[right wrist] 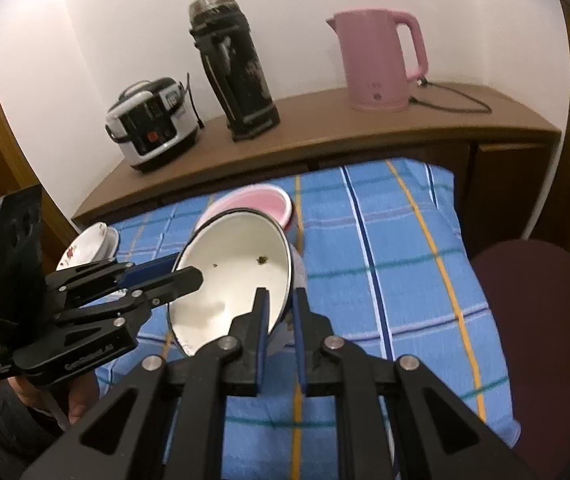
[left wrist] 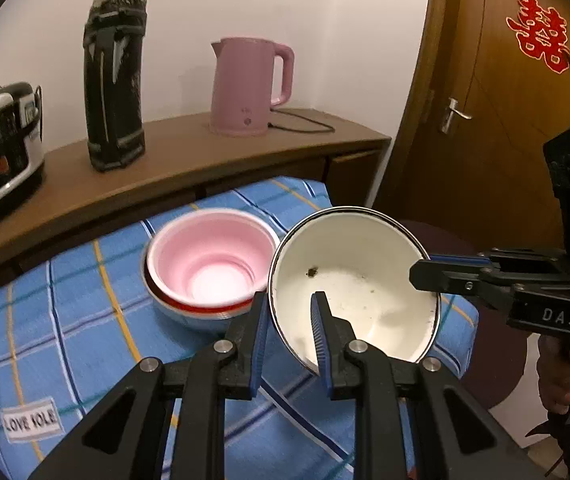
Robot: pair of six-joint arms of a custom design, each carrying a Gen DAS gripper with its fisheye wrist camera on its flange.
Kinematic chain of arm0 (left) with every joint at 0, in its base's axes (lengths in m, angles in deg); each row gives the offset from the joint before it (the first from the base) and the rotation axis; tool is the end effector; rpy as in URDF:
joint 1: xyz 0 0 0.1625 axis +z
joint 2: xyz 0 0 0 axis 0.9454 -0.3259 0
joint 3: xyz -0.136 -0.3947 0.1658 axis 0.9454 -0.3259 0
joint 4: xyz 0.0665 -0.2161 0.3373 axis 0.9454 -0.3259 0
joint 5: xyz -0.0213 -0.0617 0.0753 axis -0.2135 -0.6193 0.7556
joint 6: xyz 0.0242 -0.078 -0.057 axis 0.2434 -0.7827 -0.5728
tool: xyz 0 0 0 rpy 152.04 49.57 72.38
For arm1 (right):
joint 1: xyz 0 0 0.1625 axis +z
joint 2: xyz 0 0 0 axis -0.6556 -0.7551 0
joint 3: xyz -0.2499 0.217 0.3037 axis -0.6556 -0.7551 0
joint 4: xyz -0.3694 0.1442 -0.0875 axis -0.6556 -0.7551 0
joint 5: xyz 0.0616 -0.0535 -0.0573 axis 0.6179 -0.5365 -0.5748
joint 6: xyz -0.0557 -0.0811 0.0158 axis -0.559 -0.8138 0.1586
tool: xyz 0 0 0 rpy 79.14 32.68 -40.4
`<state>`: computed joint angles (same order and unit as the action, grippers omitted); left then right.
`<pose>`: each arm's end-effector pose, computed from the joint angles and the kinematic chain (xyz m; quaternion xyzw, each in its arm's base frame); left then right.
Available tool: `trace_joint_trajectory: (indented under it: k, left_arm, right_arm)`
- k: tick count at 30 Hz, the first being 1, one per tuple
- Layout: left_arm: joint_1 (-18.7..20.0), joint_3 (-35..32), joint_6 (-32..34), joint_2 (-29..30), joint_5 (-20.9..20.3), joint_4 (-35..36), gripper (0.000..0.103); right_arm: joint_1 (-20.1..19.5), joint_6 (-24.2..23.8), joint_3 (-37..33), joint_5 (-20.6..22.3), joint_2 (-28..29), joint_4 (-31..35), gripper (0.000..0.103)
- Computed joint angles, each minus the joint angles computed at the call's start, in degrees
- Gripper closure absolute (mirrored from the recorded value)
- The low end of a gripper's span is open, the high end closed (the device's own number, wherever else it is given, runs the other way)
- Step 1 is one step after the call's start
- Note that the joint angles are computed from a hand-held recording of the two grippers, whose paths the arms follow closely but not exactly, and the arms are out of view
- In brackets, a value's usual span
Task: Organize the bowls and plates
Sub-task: 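Carry the white enamel bowl with the right tool over the steel bowl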
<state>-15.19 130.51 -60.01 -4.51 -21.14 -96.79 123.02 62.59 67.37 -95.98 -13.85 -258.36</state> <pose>-0.2698 -0.6582 -0.0443 0.5045 0.8434 -0.1750 0.0598 0.0293 -0.5420 0.2228 0.0531 -0.8582 0.4371 0.2638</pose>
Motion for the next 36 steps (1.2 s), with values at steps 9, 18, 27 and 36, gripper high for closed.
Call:
trace_joint_trajectory:
  k: [9, 18, 27, 36]
  left_arm:
    - [0.0, -4.0, 0.5, 0.7, -0.9, -0.6, 0.079]
    - [1.5, -10.1, -0.3, 2.9, -3.8, 0.1, 0.079]
    - [3.0, -13.7, -1.4, 4.8, -4.0, 3.0, 0.079]
    - [4.1, -15.4, -2.2, 5.9, -3.9, 2.0, 0.079]
  right_arm:
    - [1.4, 0.8, -4.7, 0.6, 0.2, 2.2, 0.091]
    - [3.0, 0.3, -10.2, -0.3, 1.8, 4.3, 0.091]
    - [2.4, 1.3, -14.4, -1.6, 4.2, 8.3, 0.091]
    - [2.3, 2.4, -17.3, -1.6, 6.5, 10.1, 0.091]
